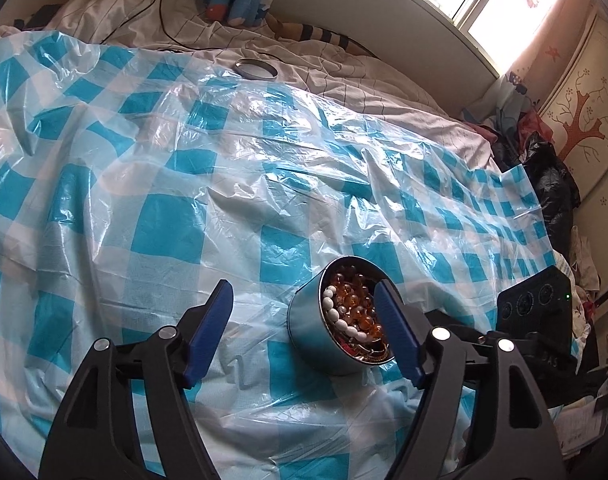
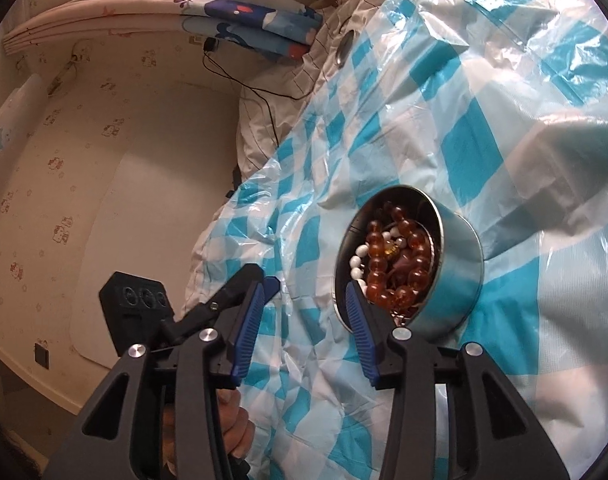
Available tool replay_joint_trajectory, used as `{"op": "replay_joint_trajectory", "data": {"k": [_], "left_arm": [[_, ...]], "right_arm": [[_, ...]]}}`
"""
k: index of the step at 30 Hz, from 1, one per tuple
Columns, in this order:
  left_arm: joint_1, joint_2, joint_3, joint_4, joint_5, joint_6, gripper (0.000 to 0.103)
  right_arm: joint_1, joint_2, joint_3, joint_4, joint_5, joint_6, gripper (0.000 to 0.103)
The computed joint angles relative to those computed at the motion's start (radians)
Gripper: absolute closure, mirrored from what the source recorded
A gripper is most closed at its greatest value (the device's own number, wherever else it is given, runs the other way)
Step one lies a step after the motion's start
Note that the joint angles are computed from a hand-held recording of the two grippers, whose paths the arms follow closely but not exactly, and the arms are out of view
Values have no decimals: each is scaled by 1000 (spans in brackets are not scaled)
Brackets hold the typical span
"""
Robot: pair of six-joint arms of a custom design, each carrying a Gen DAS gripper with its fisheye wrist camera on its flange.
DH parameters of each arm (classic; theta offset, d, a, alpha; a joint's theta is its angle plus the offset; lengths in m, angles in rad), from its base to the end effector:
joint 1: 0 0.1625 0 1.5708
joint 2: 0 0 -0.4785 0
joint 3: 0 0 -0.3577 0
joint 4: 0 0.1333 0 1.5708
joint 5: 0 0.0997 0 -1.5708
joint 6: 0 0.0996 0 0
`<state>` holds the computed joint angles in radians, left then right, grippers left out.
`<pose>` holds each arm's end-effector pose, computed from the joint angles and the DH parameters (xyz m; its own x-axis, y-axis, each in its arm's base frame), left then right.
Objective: Organize jewelry
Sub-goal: 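Open both grippers over the tin and withdraw them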
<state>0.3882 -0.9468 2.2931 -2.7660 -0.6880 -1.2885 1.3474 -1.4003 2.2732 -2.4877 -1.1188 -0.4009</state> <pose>-0.3353 -0.3643 0.1246 -0.9158 -0.1834 -0.3573 0.1274 0.7110 -0.6916 0.0806 -0.4435 0.2749 -0.8980 -0.2139 -0.3846 -0.1402 0.9674 -0.2108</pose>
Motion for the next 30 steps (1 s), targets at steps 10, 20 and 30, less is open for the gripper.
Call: {"op": "replay_joint_trajectory", "data": {"k": [10,20,30], "left_arm": [[-8,-7,-11,42,6,-10,25],[-98,-29,-57,285,15,-58,17],[-257,-30,-58,623,-61,-247,15]], "right_arm": [[81,-68,57,-281,-167,-21,49],[113,-289,253,-598,-408,-241,23],[93,-306,467,-898,-572,-357,17]]}}
